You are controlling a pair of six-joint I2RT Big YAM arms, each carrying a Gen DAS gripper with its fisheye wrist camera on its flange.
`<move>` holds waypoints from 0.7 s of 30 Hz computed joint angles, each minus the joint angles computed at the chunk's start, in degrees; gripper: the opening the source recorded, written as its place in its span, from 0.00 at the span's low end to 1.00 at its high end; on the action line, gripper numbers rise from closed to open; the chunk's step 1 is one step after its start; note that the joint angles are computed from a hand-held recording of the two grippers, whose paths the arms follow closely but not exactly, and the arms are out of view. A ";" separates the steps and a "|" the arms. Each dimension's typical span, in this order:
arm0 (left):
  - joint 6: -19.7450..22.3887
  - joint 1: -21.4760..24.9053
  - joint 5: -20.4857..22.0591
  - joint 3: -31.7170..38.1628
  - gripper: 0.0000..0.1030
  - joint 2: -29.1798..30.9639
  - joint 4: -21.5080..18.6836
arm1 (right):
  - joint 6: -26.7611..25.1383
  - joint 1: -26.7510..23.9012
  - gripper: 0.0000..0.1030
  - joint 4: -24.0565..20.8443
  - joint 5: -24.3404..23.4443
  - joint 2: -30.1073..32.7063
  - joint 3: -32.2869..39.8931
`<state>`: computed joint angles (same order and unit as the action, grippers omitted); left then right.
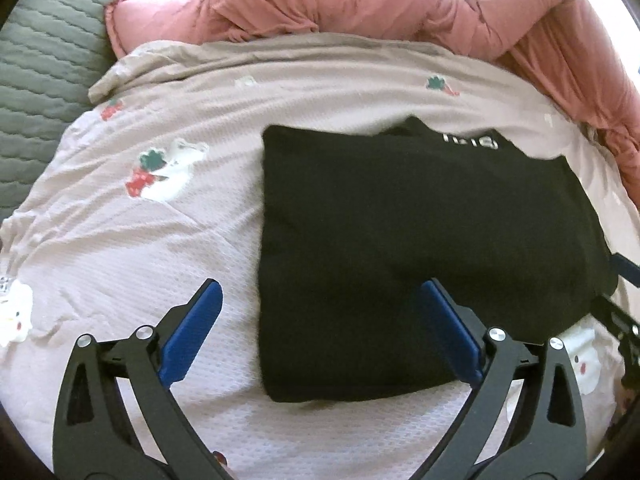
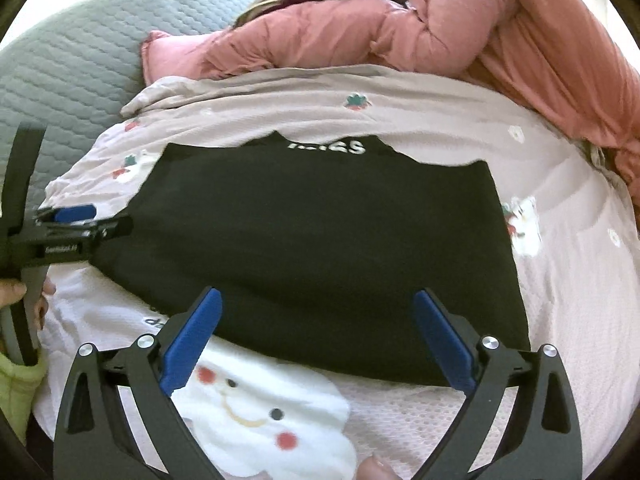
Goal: Fold small clothes
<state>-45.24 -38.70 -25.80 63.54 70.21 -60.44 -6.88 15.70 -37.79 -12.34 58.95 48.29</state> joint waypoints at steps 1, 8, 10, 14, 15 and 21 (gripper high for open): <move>-0.19 0.02 -0.41 -0.04 0.90 -0.25 -0.12 | -0.03 0.58 0.94 -0.01 0.25 -0.20 0.09; -0.97 1.12 -1.78 -0.22 0.91 -1.79 -0.66 | -0.22 5.85 0.94 0.40 2.45 -0.83 0.73; -1.16 1.42 -2.05 -0.36 0.91 -2.19 -0.69 | -0.36 7.37 0.94 0.80 3.54 -0.94 0.76; -1.68 2.31 -2.29 -0.86 0.91 -3.25 -0.52 | -0.95 10.79 0.94 1.37 5.27 -0.53 0.97; -1.76 2.51 -2.51 -1.01 0.91 -3.44 -0.36 | -1.05 11.76 0.94 1.56 5.94 -0.30 1.03; -2.14 3.85 -2.42 -1.49 0.91 -4.20 -0.42 | -1.73 16.37 0.94 2.47 7.81 1.55 1.44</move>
<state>-47.38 -34.85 -28.22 62.05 66.01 -60.86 -8.62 32.07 -35.33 -4.53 60.50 49.73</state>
